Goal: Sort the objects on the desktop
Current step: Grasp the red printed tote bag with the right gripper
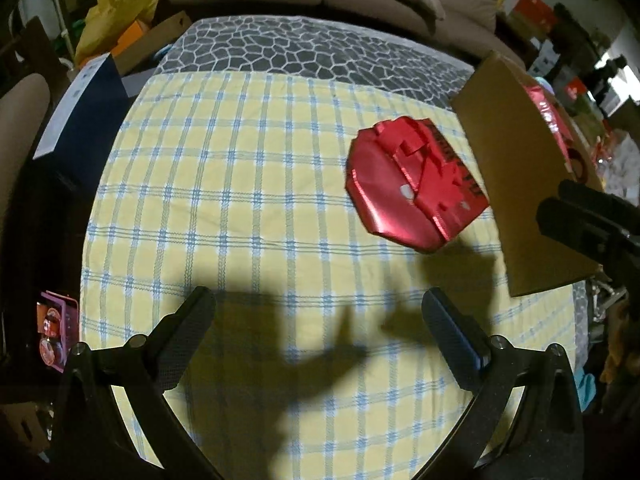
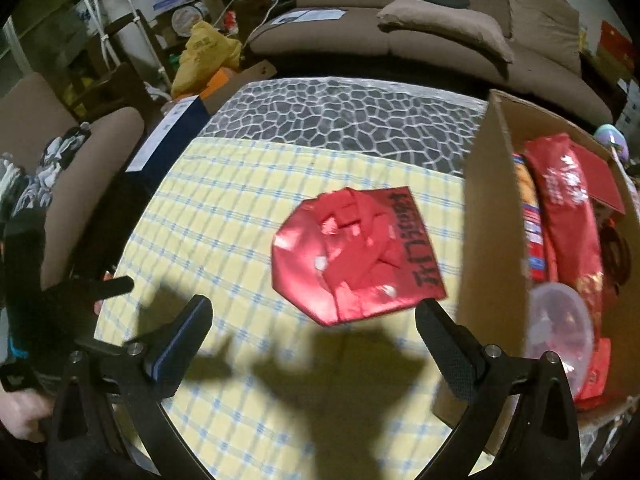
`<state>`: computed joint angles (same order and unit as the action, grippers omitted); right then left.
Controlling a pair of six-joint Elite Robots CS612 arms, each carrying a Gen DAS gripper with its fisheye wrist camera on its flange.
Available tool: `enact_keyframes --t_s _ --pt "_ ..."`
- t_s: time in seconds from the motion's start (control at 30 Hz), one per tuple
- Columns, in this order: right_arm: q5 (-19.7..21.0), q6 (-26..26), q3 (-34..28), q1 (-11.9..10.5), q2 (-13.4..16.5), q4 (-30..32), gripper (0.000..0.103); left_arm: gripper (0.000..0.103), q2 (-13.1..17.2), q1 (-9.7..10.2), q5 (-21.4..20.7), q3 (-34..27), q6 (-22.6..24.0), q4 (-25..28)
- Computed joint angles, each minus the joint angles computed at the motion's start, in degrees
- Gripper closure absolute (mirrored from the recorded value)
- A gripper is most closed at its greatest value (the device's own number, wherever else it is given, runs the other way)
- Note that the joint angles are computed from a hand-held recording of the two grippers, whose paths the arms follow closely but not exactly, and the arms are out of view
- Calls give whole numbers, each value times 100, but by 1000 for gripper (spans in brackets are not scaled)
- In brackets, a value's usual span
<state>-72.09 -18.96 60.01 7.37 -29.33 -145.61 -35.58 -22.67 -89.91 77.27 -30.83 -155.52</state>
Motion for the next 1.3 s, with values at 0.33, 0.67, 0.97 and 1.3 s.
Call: enact_keyframes --t_s 0.33,0.67,0.97,1.3 --pt "-175 83 -911 90 666 611 2 0 368 79 -161 -346 223 156" --pt "-315 215 -1805 66 1246 972 5 0 763 100 -365 -939 338 263" --pt "-345 253 -2328 49 1555 1173 24 0 953 65 -396 -1272 450 356" --pt "-291 178 -2287 42 1523 1212 85 0 934 50 -319 -1250 485 398"
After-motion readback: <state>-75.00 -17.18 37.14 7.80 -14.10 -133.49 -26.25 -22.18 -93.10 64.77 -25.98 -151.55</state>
